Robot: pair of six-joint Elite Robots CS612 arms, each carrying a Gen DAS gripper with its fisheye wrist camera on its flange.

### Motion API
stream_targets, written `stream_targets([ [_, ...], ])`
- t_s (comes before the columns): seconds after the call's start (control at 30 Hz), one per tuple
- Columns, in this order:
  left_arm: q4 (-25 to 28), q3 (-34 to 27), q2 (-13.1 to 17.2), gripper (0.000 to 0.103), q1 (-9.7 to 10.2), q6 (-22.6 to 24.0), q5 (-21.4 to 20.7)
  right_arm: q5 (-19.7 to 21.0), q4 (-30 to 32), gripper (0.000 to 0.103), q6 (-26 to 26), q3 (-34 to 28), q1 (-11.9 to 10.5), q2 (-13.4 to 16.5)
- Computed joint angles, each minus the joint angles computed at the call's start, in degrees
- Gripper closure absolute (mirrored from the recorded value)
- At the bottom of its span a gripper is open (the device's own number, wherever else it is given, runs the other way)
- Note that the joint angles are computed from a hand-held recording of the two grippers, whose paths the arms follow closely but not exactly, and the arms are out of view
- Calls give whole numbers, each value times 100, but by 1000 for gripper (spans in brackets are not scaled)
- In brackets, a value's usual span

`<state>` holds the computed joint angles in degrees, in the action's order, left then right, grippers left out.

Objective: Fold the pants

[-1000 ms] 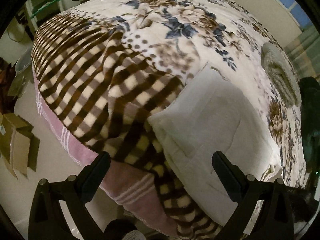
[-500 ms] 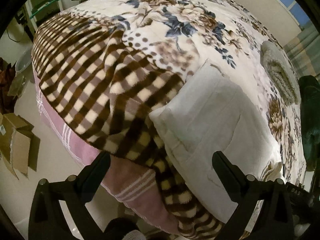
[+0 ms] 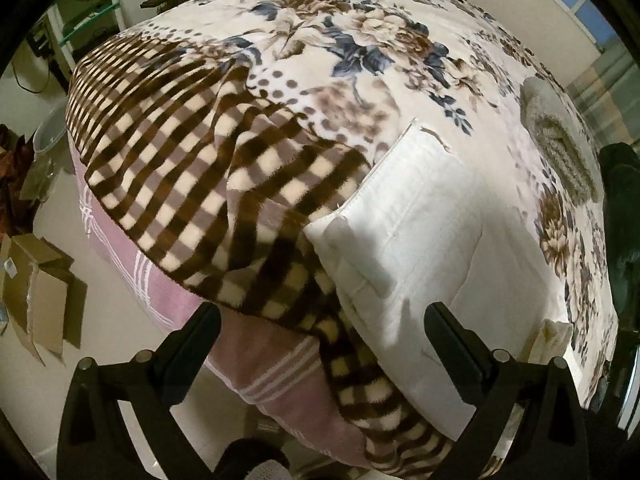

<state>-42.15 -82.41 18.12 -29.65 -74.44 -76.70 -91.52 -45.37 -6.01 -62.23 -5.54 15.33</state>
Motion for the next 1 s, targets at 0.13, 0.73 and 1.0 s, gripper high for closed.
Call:
stream_targets([
  [0.13, -74, 17, 5, 0, 4, 10, -20, 34, 217, 84, -408, -15, -35, 23],
  [0.73, -2602, -570, 1086, 46, 316, -1075, -301, 1481, 317, 44, 131, -131, -988, 38],
  [1.0, -1846, -425, 589, 82, -133, -271, 1194, 1581, 258, 44, -171, -235, -944, 62],
])
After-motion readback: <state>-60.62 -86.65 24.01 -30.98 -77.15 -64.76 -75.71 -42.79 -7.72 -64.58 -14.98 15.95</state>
